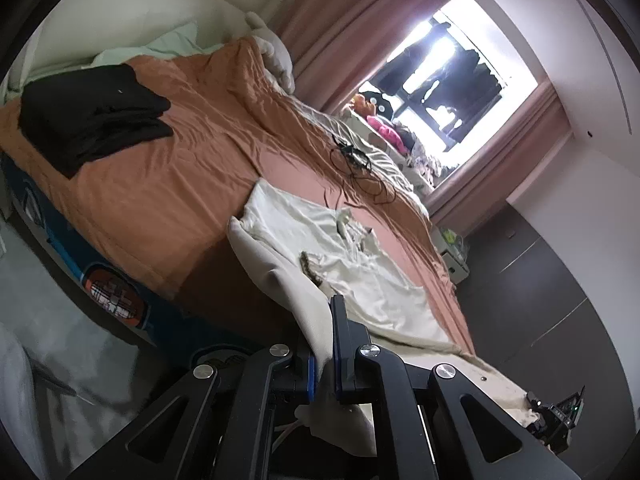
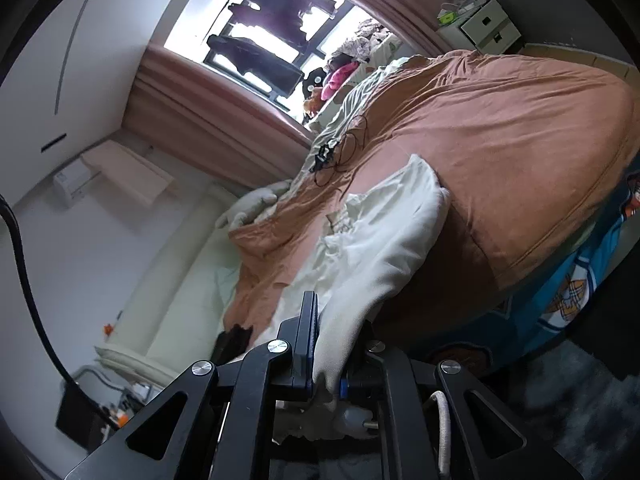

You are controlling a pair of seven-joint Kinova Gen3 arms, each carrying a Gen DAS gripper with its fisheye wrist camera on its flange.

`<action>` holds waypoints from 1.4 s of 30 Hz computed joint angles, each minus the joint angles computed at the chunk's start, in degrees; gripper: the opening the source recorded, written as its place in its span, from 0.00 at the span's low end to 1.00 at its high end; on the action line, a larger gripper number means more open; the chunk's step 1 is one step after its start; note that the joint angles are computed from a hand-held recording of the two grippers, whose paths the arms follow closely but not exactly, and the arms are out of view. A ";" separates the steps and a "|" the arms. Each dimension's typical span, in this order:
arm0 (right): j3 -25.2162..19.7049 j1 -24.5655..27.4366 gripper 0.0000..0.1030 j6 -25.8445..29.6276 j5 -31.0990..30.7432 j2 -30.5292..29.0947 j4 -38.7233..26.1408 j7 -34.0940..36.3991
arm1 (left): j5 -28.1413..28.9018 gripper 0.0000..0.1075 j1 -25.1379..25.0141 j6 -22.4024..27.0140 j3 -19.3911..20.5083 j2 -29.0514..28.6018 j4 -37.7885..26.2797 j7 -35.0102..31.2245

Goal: Fold large clothes
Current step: 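Grasp the jacket hem with the left gripper while the right gripper grasps it too, then lift the hem with both grippers and fold it toward the collar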

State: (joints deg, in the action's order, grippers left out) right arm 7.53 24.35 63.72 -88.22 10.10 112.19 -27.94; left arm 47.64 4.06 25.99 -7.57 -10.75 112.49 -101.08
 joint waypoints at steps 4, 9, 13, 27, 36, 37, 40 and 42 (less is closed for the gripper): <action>0.47 0.47 0.09 0.85 -0.53 -0.74 0.93 0.47 | 1.02 0.05 -0.02 -0.08 -0.93 -0.68 0.69 -0.06; 0.25 -0.07 0.09 0.29 -0.28 0.01 -1.61 -0.99 | 1.78 0.05 -0.37 0.29 -0.92 0.75 -1.38 -0.85; -0.74 -0.95 0.09 -1.42 -0.80 1.03 -5.51 -2.66 | 1.76 0.05 -1.36 0.56 -0.15 2.68 -4.85 -0.96; -7.82 -4.00 0.09 -10.71 8.39 12.63 -34.03 -18.09 | -8.97 0.05 -8.40 4.39 7.99 19.38 -31.15 8.63; -9.12 -8.17 0.09 -13.45 22.11 24.73 -56.75 -35.12 | -21.68 0.05 -8.68 10.58 10.14 32.50 -49.93 20.18; -8.93 -8.80 0.09 -13.37 23.83 26.33 -59.41 -37.15 | -23.64 0.05 -8.24 11.72 10.02 34.32 -52.58 21.76; -8.63 -10.07 0.09 -12.58 28.30 30.69 -66.72 -42.69 | -27.31 0.05 -8.18 14.97 10.75 38.98 -59.50 24.85; -8.57 -10.55 0.09 -11.38 30.91 33.74 -71.78 -46.52 | -29.13 0.05 -8.22 17.77 11.33 42.56 -64.68 26.56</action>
